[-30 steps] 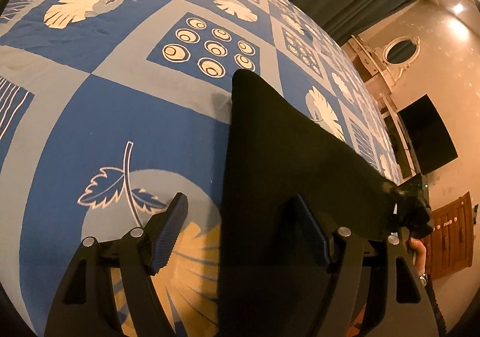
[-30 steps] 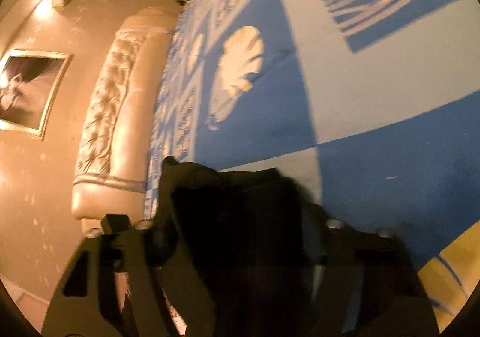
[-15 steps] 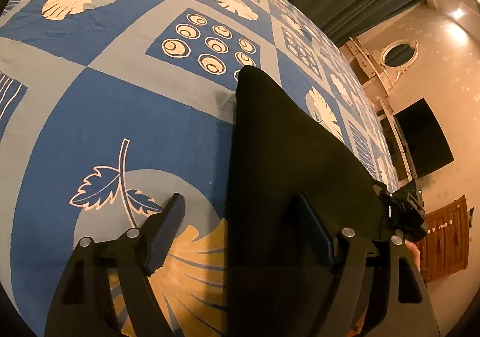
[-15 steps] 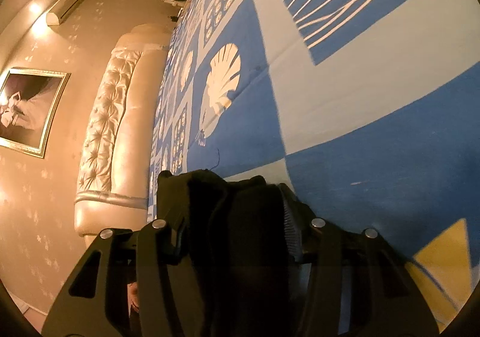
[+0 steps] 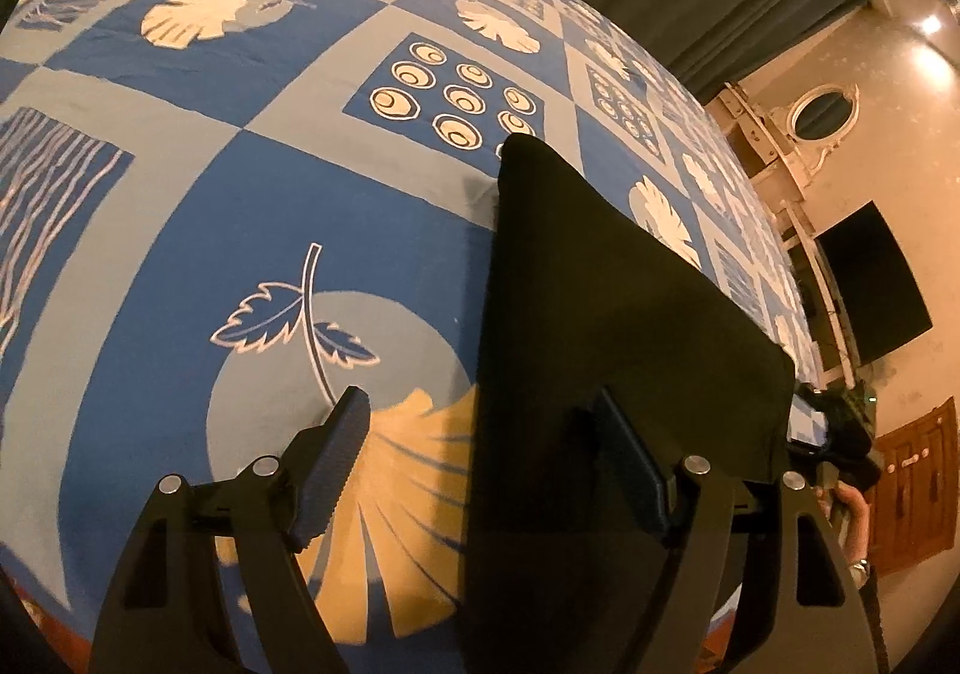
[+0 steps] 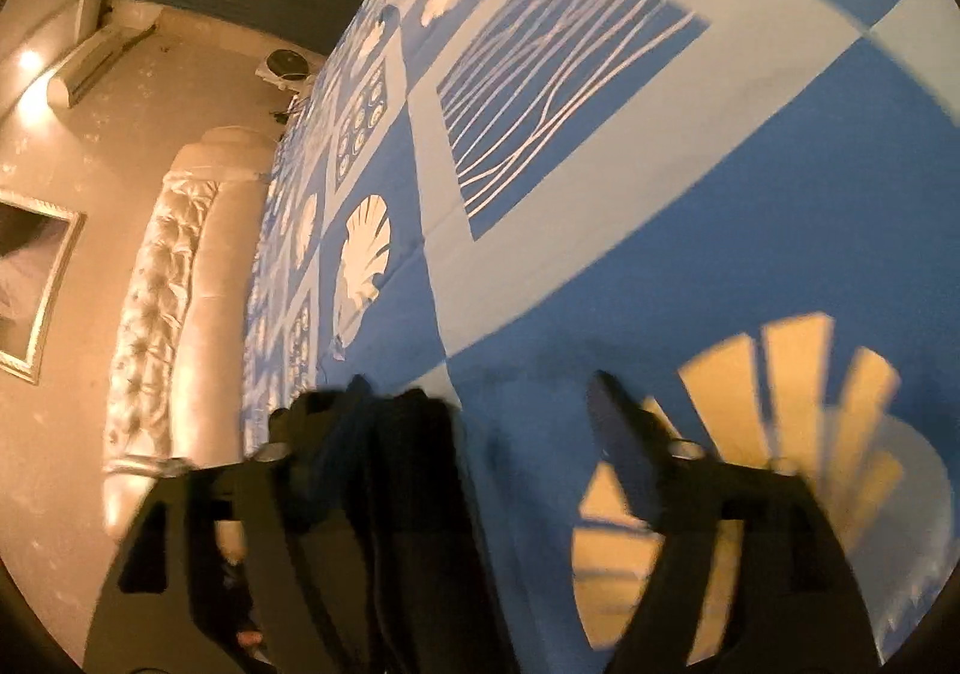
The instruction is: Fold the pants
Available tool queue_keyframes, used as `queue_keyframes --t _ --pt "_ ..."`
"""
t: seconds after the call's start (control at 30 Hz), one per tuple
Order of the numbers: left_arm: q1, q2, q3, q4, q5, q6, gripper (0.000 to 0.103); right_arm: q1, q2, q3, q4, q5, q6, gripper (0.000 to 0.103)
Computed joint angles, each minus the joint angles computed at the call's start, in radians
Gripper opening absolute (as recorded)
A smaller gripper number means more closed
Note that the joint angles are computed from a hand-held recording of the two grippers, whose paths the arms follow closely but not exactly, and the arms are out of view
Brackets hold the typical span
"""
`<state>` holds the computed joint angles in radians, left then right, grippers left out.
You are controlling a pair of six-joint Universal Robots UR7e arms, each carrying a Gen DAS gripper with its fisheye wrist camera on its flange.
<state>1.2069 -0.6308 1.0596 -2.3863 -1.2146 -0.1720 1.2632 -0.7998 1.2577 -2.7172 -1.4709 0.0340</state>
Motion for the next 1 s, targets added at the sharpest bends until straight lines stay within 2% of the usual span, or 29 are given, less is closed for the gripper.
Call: queue_keyframes --t 0.03,0.13,0.23,0.4,0.5,0.7,0.83,0.9,1.0 --pt "-0.005 -0.006 0.013 -0.01 0.008 0.006 0.076 0.007 -0.016 0.028 -0.019 -0.023 -0.015 0.086" --pt "-0.026 -0.026 0.057 -0.039 0.047 0.025 0.076 0.012 -0.062 0.103 -0.048 -0.028 -0.057 0.087" --pt "-0.048 -0.044 0.096 -0.054 0.087 0.038 0.082 0.023 -0.102 0.18 -0.067 -0.059 -0.088 0.088" --pt "-0.092 -0.077 0.177 -0.09 0.194 0.057 0.082 0.034 -0.166 0.297 -0.064 -0.118 -0.164 0.09" --pt "-0.118 -0.096 0.224 -0.115 0.254 0.062 0.082 0.056 -0.196 0.367 -0.093 -0.178 -0.222 0.091" --pt "-0.182 -0.133 0.334 -0.213 0.388 0.122 0.082 0.118 -0.233 0.519 -0.29 -0.3 -0.379 0.091" --pt "-0.226 -0.157 0.413 -0.282 0.483 0.155 0.083 0.166 -0.234 0.578 -0.415 -0.361 -0.457 0.092" --pt "-0.239 -0.172 0.448 -0.314 0.502 0.159 0.083 0.184 -0.242 0.602 -0.453 -0.364 -0.492 0.092" --pt "-0.252 -0.205 0.511 -0.363 0.487 0.141 0.086 0.215 -0.252 0.638 -0.523 -0.383 -0.544 0.093"
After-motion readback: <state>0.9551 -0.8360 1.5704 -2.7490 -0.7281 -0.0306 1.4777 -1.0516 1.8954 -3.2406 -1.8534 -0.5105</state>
